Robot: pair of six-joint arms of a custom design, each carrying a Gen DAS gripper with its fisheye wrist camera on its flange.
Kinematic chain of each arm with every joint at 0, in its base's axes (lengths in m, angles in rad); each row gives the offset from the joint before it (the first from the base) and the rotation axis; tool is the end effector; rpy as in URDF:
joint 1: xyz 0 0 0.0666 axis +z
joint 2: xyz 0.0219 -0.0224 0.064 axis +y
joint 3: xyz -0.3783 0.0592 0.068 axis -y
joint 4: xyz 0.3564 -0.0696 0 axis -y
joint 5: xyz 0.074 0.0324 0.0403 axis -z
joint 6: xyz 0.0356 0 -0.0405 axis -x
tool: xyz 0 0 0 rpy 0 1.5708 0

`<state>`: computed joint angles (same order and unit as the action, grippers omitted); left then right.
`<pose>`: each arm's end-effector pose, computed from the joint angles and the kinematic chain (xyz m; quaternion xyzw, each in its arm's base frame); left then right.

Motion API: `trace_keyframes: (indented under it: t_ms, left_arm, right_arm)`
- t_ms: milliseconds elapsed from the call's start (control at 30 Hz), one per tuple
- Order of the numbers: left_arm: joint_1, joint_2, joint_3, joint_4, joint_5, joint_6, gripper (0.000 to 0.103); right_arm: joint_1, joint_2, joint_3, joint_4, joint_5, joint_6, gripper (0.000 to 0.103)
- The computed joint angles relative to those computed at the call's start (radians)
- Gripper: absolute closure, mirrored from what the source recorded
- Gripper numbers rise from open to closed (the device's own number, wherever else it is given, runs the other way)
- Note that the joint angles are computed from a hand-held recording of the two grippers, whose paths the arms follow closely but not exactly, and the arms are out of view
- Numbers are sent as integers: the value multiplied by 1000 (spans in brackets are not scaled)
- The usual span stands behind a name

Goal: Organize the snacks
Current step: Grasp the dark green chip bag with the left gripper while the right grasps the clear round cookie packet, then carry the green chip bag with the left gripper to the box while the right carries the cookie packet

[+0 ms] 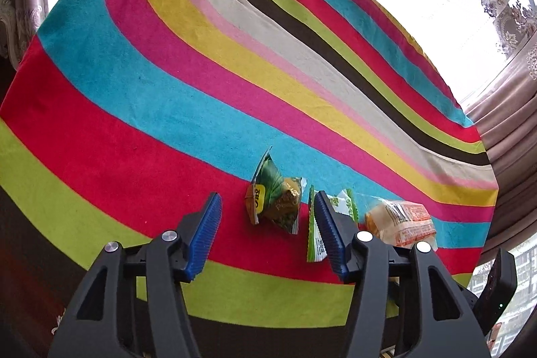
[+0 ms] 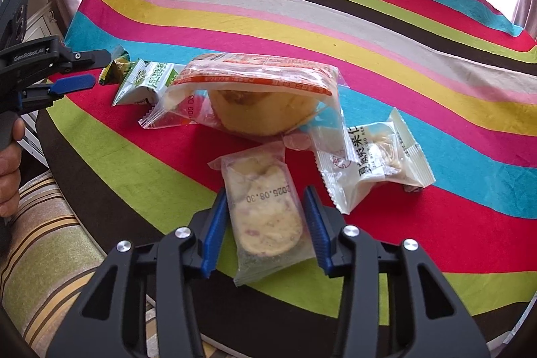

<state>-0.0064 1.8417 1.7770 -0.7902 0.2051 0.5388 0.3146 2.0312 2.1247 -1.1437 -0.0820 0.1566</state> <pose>0.6155 -0.0116 0.3716 -0.2105 0.9083 -0.1862 0.3098 0.6269 0.2066 0.3775 -0.2356 0.9364 0.0598 0.2532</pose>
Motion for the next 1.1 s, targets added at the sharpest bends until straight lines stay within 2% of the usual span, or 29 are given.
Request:
trace_keyframes:
  t_ms: [33,100,133,267,567,933,1100]
  left_arm:
    - [0,17,21,-15,6,-10,52]
    - [-4,48,57,-44,5,-30,65]
    - [-6,57,65,-53,11,-39,66]
    - [-13,52,53,-39,-10,-51,67]
    - [13,-15,-65,51,-3,49,70]
    - [-26,-40,-71,-24,-66,-42,67]
    - [-28,-43,-76,-28,-64,-46,66]
  right_arm:
    - [0,1,1,-1,0,1,58]
    - [0,1,1,0,-1,1,58]
    - [0,1,1,0,-1,1,58]
    - [0,1,1,0,-2,2,58]
    - [-1,1,0,2,-5,5,58]
    - [-1,-1,-4,4,1,10,58]
    - [2,-1,-3,4,6,11,57]
